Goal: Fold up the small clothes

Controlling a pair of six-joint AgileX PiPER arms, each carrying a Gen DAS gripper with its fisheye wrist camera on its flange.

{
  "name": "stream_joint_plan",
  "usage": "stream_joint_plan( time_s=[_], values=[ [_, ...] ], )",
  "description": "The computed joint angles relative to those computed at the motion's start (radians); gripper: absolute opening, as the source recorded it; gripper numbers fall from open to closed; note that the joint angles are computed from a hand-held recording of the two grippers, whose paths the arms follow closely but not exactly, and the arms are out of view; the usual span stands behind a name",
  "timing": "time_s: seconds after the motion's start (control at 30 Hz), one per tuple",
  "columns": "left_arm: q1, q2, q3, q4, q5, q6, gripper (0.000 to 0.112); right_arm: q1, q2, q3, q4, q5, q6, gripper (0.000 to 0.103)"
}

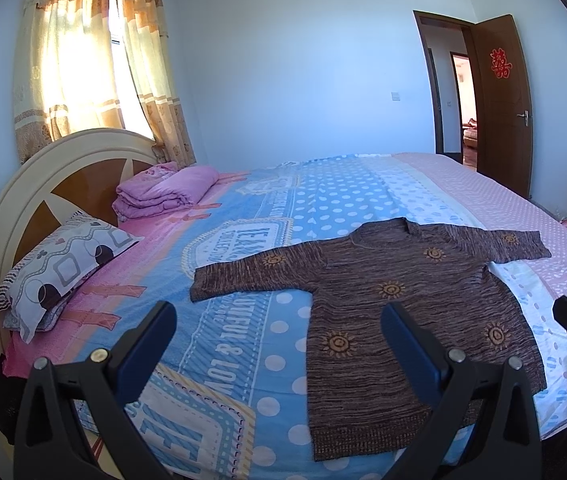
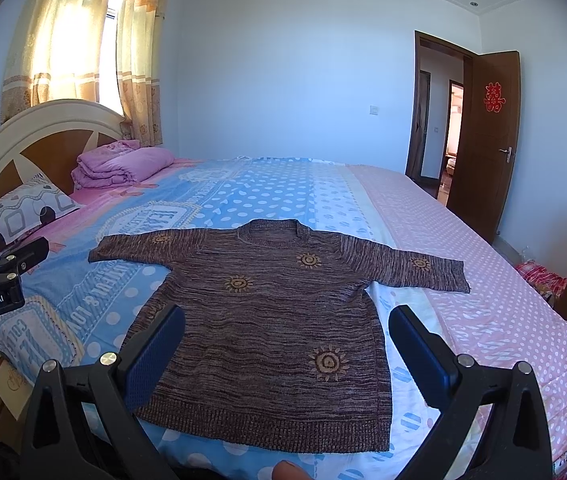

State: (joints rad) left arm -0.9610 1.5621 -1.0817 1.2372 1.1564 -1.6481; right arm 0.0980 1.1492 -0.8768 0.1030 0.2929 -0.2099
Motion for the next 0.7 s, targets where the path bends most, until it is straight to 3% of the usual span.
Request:
stream_joint_plan(
  time_s=[0.7],
  values=[
    [-0.002,-0.005,0.001,-0.004,0.005,0.002,0.103,-0.007,0.002,-0.002,0.028,0.006,-0.027,0.102]
  ],
)
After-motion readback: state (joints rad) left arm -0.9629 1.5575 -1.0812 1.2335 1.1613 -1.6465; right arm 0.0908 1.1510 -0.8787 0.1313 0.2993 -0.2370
